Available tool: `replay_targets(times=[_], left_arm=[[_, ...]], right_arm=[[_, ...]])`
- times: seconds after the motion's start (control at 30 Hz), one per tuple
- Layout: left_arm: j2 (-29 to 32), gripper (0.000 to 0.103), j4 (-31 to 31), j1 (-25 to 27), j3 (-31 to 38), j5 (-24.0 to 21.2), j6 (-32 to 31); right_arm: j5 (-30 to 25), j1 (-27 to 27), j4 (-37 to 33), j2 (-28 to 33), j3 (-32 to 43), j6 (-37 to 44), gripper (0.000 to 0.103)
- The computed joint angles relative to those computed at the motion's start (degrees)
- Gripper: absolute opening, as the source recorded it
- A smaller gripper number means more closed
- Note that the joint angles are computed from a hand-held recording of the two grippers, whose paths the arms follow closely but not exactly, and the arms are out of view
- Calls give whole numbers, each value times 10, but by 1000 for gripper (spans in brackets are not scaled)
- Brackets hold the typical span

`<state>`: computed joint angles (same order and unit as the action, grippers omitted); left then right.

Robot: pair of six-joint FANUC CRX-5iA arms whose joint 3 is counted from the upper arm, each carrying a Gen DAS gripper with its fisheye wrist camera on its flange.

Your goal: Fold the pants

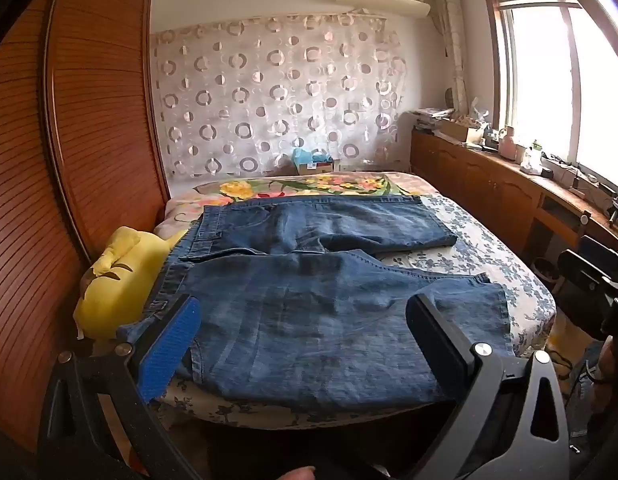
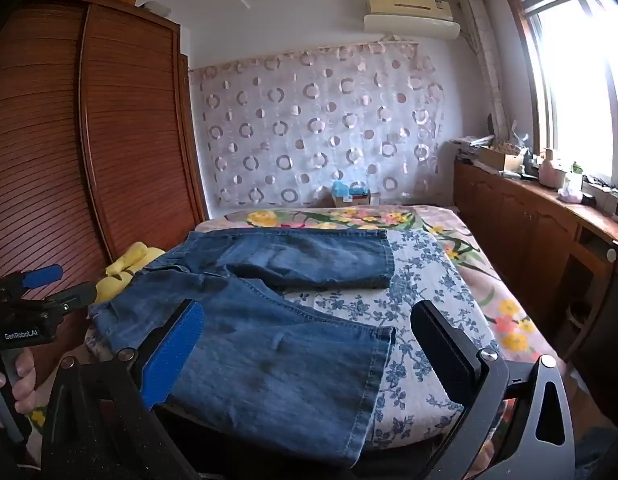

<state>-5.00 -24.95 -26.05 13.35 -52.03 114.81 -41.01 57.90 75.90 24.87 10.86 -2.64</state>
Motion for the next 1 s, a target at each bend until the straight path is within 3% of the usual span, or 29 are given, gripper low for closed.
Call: replay_targets(times=[0.27, 0.3, 1.0], left_arm=[[6, 102, -20, -15, 11, -12, 18], [-1, 103, 7, 3, -3, 4, 1], [-2, 103, 10, 4, -5, 7, 0]], right_arm=[[2, 0, -4, 1, 2, 2, 103], [3, 0, -6, 2, 5, 3, 103], [10, 0, 11, -6, -10, -17, 103]])
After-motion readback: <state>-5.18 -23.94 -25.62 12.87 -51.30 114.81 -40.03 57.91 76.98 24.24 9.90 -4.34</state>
